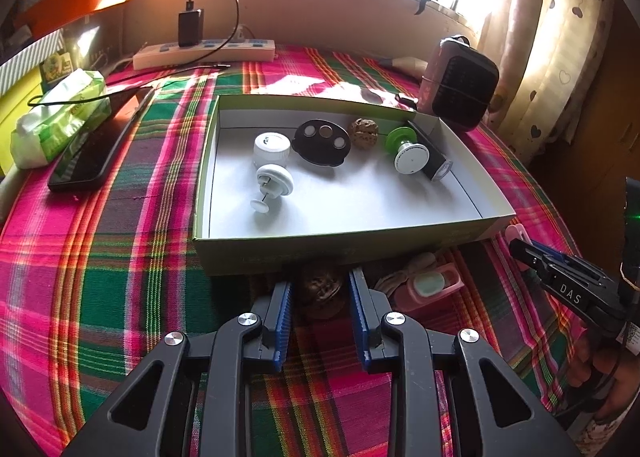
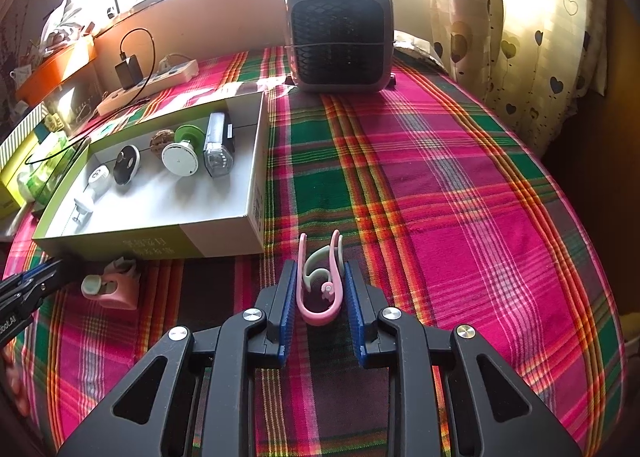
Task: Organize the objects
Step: 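Lift the pink clip with right tool while left tool closes on the walnut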
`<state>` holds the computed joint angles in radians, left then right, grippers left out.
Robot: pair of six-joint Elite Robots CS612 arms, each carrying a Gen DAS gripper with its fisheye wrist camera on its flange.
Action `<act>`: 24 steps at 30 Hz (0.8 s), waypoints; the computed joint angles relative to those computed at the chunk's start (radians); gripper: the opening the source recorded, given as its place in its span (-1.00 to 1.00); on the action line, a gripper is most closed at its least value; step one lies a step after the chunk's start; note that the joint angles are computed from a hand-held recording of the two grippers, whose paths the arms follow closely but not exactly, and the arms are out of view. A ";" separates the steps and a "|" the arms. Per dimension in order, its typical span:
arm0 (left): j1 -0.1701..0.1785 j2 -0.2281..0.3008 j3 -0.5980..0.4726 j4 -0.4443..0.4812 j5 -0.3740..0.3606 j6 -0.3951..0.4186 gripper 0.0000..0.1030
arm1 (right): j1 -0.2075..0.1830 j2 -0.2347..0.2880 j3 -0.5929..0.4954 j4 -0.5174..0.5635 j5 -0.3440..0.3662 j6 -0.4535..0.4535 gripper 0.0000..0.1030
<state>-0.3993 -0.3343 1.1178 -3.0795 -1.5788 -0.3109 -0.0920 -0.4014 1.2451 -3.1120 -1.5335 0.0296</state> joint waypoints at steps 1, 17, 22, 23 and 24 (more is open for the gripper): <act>-0.001 -0.001 0.002 -0.004 0.007 0.003 -0.53 | 0.000 -0.001 0.002 -0.006 0.001 0.000 -0.52; -0.012 -0.024 0.035 -0.048 0.045 0.034 -0.53 | -0.003 -0.020 0.035 -0.086 0.060 -0.026 -0.53; -0.015 -0.030 0.043 -0.061 0.054 0.037 -0.53 | -0.002 -0.027 0.045 -0.107 0.079 -0.037 -0.53; -0.015 -0.031 0.044 -0.062 0.056 0.037 -0.53 | -0.002 -0.029 0.047 -0.109 0.083 -0.041 -0.53; -0.015 -0.032 0.045 -0.063 0.058 0.039 -0.53 | -0.001 -0.030 0.047 -0.112 0.087 -0.045 -0.53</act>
